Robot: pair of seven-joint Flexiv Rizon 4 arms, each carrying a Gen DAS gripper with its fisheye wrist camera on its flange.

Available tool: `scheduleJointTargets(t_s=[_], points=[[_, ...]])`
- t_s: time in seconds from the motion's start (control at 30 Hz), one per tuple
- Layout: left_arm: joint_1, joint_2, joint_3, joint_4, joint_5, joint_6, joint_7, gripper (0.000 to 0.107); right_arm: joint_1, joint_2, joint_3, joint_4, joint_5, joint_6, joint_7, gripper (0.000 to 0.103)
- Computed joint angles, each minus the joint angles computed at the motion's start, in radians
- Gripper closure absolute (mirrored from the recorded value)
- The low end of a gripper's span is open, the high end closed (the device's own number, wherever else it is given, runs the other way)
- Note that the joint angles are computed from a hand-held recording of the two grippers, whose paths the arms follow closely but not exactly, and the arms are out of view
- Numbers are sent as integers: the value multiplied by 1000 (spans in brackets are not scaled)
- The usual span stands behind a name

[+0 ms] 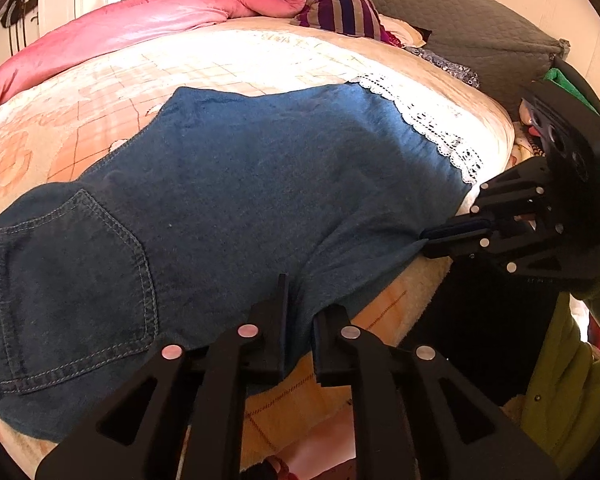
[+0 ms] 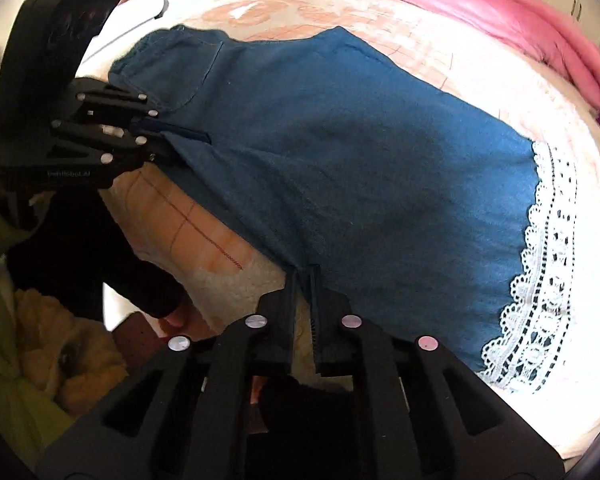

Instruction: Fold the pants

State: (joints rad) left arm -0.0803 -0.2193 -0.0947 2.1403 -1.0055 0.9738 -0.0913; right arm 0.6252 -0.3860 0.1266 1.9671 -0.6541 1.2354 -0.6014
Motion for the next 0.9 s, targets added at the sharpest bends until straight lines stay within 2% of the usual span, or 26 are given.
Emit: scheduleJointTargets(t_s=[0.03,0.1,0.17,0.23,0.3,0.33,0.43,0.53,0.57,0.6,0.63,0.77,0.8,0.83,0.9], points=[[4,8,5,1,4,-14,-6,93,-8,7,7,5,12,10,-4,98],[12,27,13,8,-4,-31,-4,72,-9,36,-7,29,4,31,22,87],[22,56,27,17,-37,-42,1,71,-5,64,-42,60,-40,77,97,82],[24,77,39,23,-94,-9,12,70,-5,91,-90,95,-119,130,198,78],[24,76,48,13,-152,64,-2,57,-12,115,-127,109,-196,113,296,71],[27,70,51,4,-178,93,-16,56,-24,120,-130,112,-215,100,327,70],[50,17,66,-54,-199,206,-147,55,-56,124,-124,107,-257,53,395,64],[78,-35,70,-93,-118,286,-293,40,-92,123,-96,105,-267,15,427,60],[85,-55,68,-106,-96,324,-342,32,-106,122,-85,105,-264,11,437,60],[94,-69,62,-117,-78,342,-367,29,-115,122,-77,105,-264,-4,445,59],[107,-75,52,-121,-65,339,-373,29,-126,122,-70,107,-265,-4,451,58],[123,-127,71,-161,119,296,-543,31,-138,110,-54,104,-272,-16,466,54],[122,-140,81,-172,168,291,-592,53,-142,107,-49,102,-267,-18,463,51],[125,-152,82,-186,203,283,-624,64,-142,99,-43,93,-252,-30,453,50],[128,-170,67,-203,249,323,-655,66,-136,91,-39,88,-246,-46,454,49]])
